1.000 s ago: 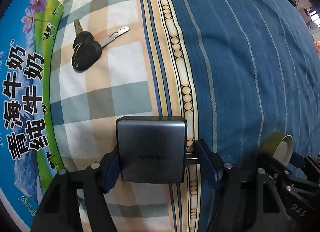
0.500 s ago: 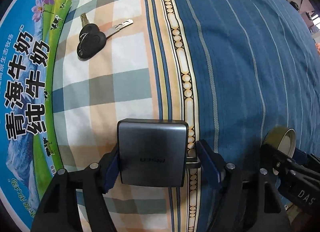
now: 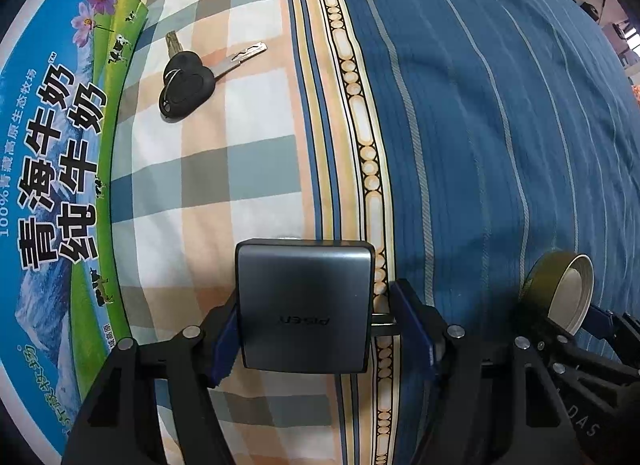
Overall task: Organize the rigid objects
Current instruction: 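Lift the gold lid and grey power bank off the table with both grippers, then carry the gold lid and power bank with both grippers over the blue box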
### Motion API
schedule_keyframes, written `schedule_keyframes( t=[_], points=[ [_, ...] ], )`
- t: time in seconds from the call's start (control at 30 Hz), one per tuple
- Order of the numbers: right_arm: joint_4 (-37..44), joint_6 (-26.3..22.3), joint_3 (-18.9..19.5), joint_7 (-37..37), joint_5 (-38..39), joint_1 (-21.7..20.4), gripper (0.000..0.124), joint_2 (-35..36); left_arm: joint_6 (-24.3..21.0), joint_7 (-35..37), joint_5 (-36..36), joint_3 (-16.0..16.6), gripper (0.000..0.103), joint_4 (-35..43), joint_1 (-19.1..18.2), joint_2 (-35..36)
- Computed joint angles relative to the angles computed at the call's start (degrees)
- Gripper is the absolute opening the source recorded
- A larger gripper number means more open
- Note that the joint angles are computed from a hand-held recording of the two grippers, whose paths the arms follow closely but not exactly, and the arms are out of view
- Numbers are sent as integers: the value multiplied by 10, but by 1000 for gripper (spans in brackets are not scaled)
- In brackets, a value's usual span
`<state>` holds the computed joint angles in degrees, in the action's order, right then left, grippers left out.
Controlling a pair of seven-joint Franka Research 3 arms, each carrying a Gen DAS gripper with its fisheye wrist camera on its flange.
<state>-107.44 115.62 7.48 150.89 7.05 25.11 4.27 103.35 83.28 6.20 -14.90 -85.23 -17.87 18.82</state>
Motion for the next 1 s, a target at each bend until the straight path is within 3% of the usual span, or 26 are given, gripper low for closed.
schedule_keyframes(
  t=[0.37,0.63,0.87,1.0],
  points=[
    [-9,-2,4,30,-27,8,67,-19,19,-3,0,0,68,-42,4,-63],
    [40,-18,12,37,-87,15,67,-23,34,-13,-8,2,68,-43,11,-111],
    [90,1,11,13,-99,14,67,-23,30,-24,-12,10,68,-6,21,-138],
    [118,18,6,-18,-82,8,67,-15,17,-25,-18,16,68,57,31,-113]
  ],
)
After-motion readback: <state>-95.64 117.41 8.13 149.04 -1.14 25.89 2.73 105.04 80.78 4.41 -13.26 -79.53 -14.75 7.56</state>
